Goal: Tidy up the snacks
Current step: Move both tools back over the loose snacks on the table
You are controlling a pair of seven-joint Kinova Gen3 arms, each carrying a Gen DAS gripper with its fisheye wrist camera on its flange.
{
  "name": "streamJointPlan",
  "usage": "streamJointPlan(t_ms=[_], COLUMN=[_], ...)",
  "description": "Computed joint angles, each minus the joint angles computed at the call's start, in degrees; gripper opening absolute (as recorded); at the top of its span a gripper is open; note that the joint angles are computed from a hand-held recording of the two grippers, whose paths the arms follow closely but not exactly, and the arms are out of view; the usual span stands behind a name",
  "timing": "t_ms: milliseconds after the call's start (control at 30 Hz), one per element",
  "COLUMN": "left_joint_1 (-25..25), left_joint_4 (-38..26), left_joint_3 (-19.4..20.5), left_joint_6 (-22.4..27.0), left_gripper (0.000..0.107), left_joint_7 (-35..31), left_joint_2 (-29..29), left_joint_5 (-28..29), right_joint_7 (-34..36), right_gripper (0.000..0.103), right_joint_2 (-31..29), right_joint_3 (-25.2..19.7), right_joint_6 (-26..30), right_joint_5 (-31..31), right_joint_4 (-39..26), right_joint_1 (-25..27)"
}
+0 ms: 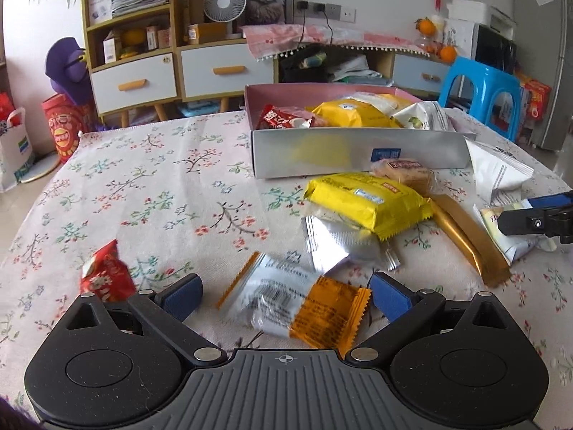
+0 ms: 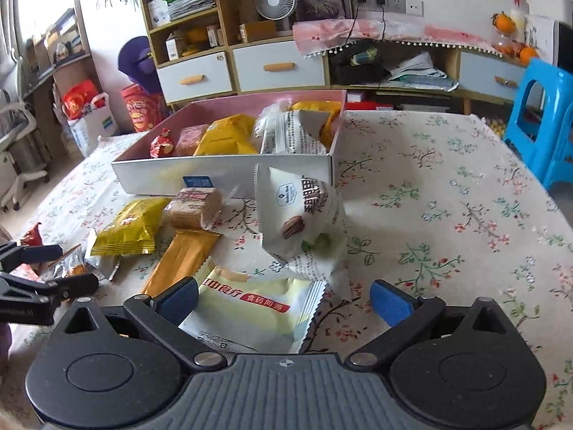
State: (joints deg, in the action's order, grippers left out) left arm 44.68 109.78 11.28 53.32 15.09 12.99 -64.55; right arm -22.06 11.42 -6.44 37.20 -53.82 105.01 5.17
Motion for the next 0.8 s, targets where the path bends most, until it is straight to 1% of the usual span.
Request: streamJointPlan(t_ms=[67, 167, 333, 400, 500, 600, 633, 667, 700, 800], left_joint_1=[0.0, -0.4, -1.5, -2.0, -2.2, -2.5, -2.6, -2.7, -2.8, -3.0], left_joint_4=[0.8, 2.0, 2.0, 1.8, 2.3, 2.2, 2.2, 2.2, 2.2, 1.9], left_joint_3=[0.3, 0.9, 2.5, 2.9, 3.1, 3.2, 3.2, 3.1, 3.0, 2.9], left_joint_6=[-0.1, -0.1, 0.6, 0.6, 0.1, 0.0, -0.4, -0.8, -1.2, -1.7], left_gripper=[0.101, 0.100, 0.100, 0.100, 0.100, 0.100, 0.100, 0.100, 0.100, 0.100], left_joint_7=[-0.4, -1.1, -5.2, -6.5, -5.6, -5.4, -5.2, -4.7, -4.4, -3.3], left_joint_2=[-0.9, -2.4, -4.5, -5.1, -5.5, -5.3, -5.4, -5.5, -5.6, -5.1], left_joint_5=[0.6, 2.0, 6.9, 8.6, 8.2, 8.1, 8.1, 7.9, 7.9, 7.2], right_joint_7=[3.9, 8.1, 10.6, 11.7, 13.0, 14.0, 14.4, 15.6, 16.8, 18.5], right_gripper=[0.091, 0.090, 0.089, 0.088, 0.088, 0.087, 0.083, 0.080, 0.080, 0.080], right_joint_2=[0.4, 0.4, 0.4, 0.1, -0.6, -0.7, -0.9, -1.4, -2.2, -3.8], right_joint_3=[-0.5, -0.4, 0.7, 0.9, 1.4, 2.0, 1.0, 1.2, 2.3, 2.8], right_joint_6=[1.8, 3.6, 7.1, 9.1, 12.2, 18.6, 20.0, 20.5, 20.1, 16.5], right_joint_5=[-2.6, -3.8, -4.7, -4.3, -2.2, 0.5, 1.7, 2.6, 2.9, 3.4], right_joint_4=[0.3, 0.6, 0.6, 0.6, 0.4, -1.0, -1.5, -1.4, -0.9, 0.7], right_joint_1=[1.5, 2.1, 2.3, 2.3, 1.6, 1.5, 2.2, 1.8, 0.5, -0.8])
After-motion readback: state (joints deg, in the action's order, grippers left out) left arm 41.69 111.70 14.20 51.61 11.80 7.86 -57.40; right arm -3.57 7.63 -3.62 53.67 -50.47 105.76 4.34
